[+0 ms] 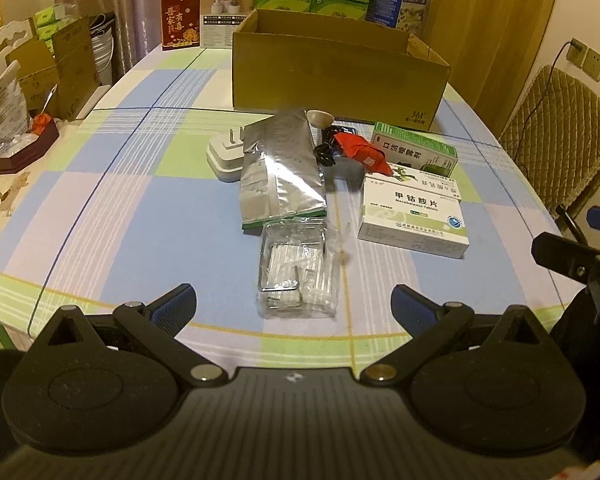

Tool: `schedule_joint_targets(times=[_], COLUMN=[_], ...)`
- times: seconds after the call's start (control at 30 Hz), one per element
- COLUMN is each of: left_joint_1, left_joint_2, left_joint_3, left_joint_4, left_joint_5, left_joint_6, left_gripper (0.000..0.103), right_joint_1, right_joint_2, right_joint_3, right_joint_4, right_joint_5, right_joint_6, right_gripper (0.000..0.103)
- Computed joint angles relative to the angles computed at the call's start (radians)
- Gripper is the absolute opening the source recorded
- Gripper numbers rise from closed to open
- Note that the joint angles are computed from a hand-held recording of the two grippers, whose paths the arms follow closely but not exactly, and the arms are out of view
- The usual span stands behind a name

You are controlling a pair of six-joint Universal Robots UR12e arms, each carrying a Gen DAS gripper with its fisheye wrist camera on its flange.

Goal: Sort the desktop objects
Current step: 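Move both tools toward the items on the table, then close the left gripper on the clear plastic tray while the right gripper approaches the white medicine box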

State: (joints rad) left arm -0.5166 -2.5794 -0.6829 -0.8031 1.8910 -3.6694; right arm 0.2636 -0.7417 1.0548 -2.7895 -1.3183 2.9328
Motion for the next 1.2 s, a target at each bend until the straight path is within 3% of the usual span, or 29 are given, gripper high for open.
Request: schedule_joint_targets(times=[0.2,0.47,0.73,1.07,1.2], left_joint_1=[0.011,0.028,0.045,0.061,0.064], left_joint_2=[-0.021,-0.063,-0.091,-0.151,-0.167], left_joint_3=[0.035,0.094,0.128,0.237,0.267], left_joint_4=[-0.024,-0.064,-0.096,-0.171,-0.175], left_joint_5=[-0.028,-0.085,-0.121,-0.182,-0.196], left_joint_6=[0.038,0.110,0.125,0.138,0.129], left_gripper=[0.100,0.088,0.073,0.037,0.031], right_joint_1=[-0.006,-0.011,-0.006,0.000,0.000], right_joint_2=[0.029,0.102,0.176,0.300,0.341], right_joint_3=[-0.079,-0.223,-0.357,-0.578,-0.652], right_joint_4=[0.123,0.279,0.442,0.633,0.685], right_joint_5=[0.049,0.085,0.081,0.035,0.024], right_joint_6=[-0.102,-0.196,-0.331,-0.382,-0.391], right_gripper=[0.101,0.101,0.101,0.101,0.101])
